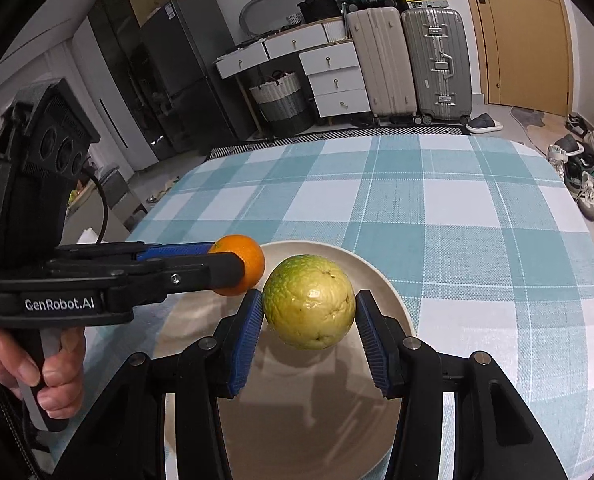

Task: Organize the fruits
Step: 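Carry both fruits over the cream plate and open both grippers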

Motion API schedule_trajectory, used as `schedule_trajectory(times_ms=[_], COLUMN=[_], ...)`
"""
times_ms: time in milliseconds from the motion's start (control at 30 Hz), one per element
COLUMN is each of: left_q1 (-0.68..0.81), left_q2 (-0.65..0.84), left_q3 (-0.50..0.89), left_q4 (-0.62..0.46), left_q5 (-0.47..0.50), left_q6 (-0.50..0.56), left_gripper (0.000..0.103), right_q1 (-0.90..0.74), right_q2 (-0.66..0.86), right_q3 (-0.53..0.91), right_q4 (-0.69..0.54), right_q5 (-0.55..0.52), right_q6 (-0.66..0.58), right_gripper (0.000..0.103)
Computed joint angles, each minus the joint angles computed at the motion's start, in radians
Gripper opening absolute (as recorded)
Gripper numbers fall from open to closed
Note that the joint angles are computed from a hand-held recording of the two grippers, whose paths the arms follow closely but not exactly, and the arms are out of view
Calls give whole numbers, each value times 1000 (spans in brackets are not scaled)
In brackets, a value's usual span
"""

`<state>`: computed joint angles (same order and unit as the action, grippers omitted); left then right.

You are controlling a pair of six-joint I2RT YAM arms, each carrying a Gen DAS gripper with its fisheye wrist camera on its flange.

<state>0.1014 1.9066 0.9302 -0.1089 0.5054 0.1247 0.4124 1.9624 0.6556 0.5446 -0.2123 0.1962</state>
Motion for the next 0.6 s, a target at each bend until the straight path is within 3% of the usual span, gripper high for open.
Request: schedule_trajectory(times_ms=[300,400,600], left_q1=[-5,-1,16], left_q2=[70,50,-67], left_q3=[52,42,-54], left_q4=[6,4,32], left_q5=[22,19,-9], left_q6=[-32,-44,-49], left_gripper=[36,36,50], right_q1=[-3,-5,-23], right_q2=[68,46,-59], right_q3=[58,23,-74], right_q4=[-12,37,72], right_q5=[-2,10,27], right_q6=[15,20,41], right_gripper=[50,62,67])
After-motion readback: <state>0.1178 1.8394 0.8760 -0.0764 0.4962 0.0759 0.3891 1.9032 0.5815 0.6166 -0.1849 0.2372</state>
